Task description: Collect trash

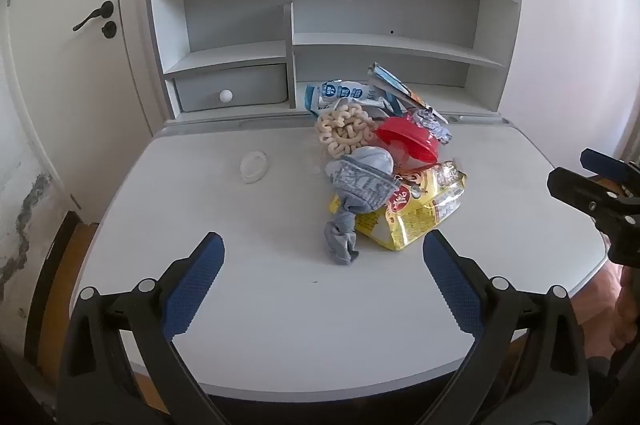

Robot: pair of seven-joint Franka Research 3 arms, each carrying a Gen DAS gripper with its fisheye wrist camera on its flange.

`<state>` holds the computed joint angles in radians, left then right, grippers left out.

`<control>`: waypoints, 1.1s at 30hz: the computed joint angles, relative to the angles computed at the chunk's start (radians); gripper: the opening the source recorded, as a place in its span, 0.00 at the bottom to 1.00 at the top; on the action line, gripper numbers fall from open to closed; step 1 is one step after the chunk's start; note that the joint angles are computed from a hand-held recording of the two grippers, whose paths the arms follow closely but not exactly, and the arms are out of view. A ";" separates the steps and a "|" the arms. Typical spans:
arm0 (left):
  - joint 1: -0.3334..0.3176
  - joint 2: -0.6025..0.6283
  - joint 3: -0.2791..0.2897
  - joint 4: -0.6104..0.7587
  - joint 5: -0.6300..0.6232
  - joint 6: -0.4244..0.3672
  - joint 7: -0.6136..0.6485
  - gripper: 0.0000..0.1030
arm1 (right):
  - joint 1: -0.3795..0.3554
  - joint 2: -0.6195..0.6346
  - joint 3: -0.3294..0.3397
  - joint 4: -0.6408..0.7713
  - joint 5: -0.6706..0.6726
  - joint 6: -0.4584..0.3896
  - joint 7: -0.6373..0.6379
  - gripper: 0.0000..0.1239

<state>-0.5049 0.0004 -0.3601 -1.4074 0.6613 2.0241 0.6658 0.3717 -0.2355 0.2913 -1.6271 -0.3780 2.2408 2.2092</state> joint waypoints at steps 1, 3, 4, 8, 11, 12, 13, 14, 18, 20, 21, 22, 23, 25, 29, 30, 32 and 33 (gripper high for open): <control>0.000 0.001 0.000 0.001 -0.001 -0.001 0.001 0.94 | -0.001 0.000 0.001 0.000 -0.006 0.000 0.002 0.78; 0.000 -0.001 0.001 -0.002 -0.005 0.002 0.002 0.94 | 0.000 0.002 0.003 0.003 -0.011 -0.004 0.001 0.78; 0.000 -0.002 0.001 -0.003 -0.006 0.002 0.003 0.94 | 0.000 0.001 0.002 0.002 -0.010 -0.003 0.003 0.78; 0.005 -0.018 0.002 -0.021 -0.012 0.009 0.004 0.94 | -0.001 0.001 0.001 0.002 -0.011 -0.004 0.016 0.78; 0.021 -0.038 0.007 -0.066 -0.017 0.026 0.010 0.94 | 0.006 -0.004 0.010 -0.002 -0.022 -0.007 0.014 0.78; 0.022 -0.028 0.002 -0.057 -0.012 0.019 0.008 0.94 | 0.006 -0.008 -0.003 -0.009 -0.004 0.002 0.001 0.78; 0.013 0.005 -0.009 -0.014 0.015 -0.011 0.004 0.94 | 0.005 -0.007 -0.004 -0.007 0.000 0.002 -0.003 0.78; 0.009 0.009 -0.008 -0.005 0.015 -0.021 0.006 0.94 | 0.004 -0.006 -0.003 -0.007 0.001 0.005 -0.006 0.78; -0.002 0.013 -0.001 0.003 0.018 -0.032 0.007 0.94 | 0.002 0.000 0.001 -0.001 -0.005 0.007 -0.006 0.78; -0.005 0.014 0.001 0.008 0.016 -0.035 0.009 0.94 | 0.002 -0.004 -0.006 -0.007 0.005 0.015 -0.012 0.78; -0.006 0.015 0.002 0.008 0.017 -0.036 0.009 0.94 | 0.001 -0.003 -0.004 -0.005 0.003 0.014 -0.010 0.78; -0.006 0.014 0.003 0.008 0.016 -0.035 0.009 0.94 | 0.001 -0.003 -0.003 -0.006 0.003 0.016 -0.010 0.78; -0.007 0.014 0.004 0.008 0.016 -0.035 0.009 0.94 | 0.000 -0.004 -0.001 -0.008 0.002 0.017 -0.008 0.78; -0.007 0.013 0.004 0.007 0.016 -0.036 0.009 0.94 | 0.000 -0.003 0.002 -0.005 -0.001 0.014 -0.006 0.78; -0.007 0.011 0.005 0.005 0.014 -0.035 0.009 0.94 | 0.000 -0.004 0.001 -0.006 -0.002 0.016 -0.003 0.78; -0.007 0.010 0.005 0.003 0.014 -0.033 0.009 0.94 | 0.000 -0.005 0.001 -0.007 -0.001 0.019 -0.002 0.78; -0.006 0.009 0.005 0.002 0.014 -0.034 0.011 0.94 | 0.000 -0.004 0.001 -0.004 0.001 0.017 -0.005 0.78; -0.006 0.009 0.005 0.002 0.014 -0.034 0.011 0.94 | -0.001 -0.005 0.002 -0.006 -0.002 0.020 -0.002 0.78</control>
<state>-0.5110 0.0094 -0.3556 -1.4051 0.6758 1.9903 0.6765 0.3710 -0.2404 0.2937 -1.6333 -0.3797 2.2605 2.2075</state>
